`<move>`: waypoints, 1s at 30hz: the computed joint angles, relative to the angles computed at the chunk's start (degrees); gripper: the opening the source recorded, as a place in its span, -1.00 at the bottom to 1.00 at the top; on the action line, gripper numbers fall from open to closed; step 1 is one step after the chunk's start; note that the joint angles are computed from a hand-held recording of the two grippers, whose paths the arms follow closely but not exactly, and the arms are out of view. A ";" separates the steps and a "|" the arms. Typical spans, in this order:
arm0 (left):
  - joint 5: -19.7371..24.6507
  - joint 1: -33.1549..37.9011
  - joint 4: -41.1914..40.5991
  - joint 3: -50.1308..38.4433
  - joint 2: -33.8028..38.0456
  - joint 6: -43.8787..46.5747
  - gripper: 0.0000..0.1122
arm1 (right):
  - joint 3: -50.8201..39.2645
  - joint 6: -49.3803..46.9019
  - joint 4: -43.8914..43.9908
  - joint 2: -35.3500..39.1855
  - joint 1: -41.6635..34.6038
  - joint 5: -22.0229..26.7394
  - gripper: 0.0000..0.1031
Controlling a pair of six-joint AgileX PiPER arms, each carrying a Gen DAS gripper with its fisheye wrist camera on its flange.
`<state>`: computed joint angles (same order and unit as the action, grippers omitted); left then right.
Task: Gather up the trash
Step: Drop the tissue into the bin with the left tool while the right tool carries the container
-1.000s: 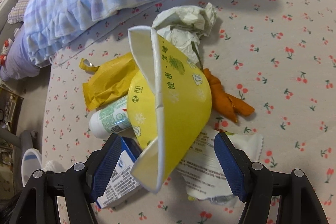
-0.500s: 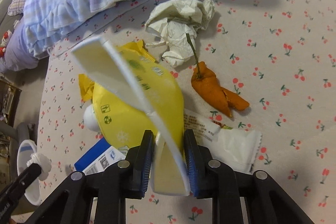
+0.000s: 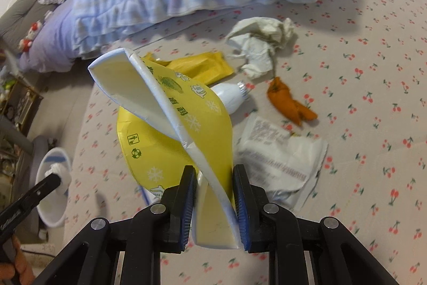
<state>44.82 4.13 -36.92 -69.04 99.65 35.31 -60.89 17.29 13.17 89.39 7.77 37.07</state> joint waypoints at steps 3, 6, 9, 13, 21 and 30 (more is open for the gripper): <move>0.80 2.52 -0.70 0.69 -0.91 1.83 -0.88 | -0.07 1.36 -0.98 -1.05 2.41 0.31 -0.50; 1.35 5.35 -1.00 1.15 -1.34 3.29 -0.88 | -0.90 2.45 -1.42 -0.93 4.91 0.28 -0.50; 2.28 8.47 -1.13 0.97 -1.06 4.17 -0.88 | -2.42 3.82 -2.21 0.18 7.71 0.30 -0.50; 3.04 12.32 -0.90 -0.23 0.10 5.07 -0.88 | -5.51 5.71 -3.52 3.33 11.51 0.40 -0.50; 4.30 19.70 0.64 -3.93 4.21 5.72 -0.88 | -12.92 7.19 -3.38 10.95 16.96 1.14 -0.50; 6.14 24.20 5.52 -10.13 8.95 0.54 -0.77 | -22.65 8.18 -2.48 19.90 22.19 2.43 -0.49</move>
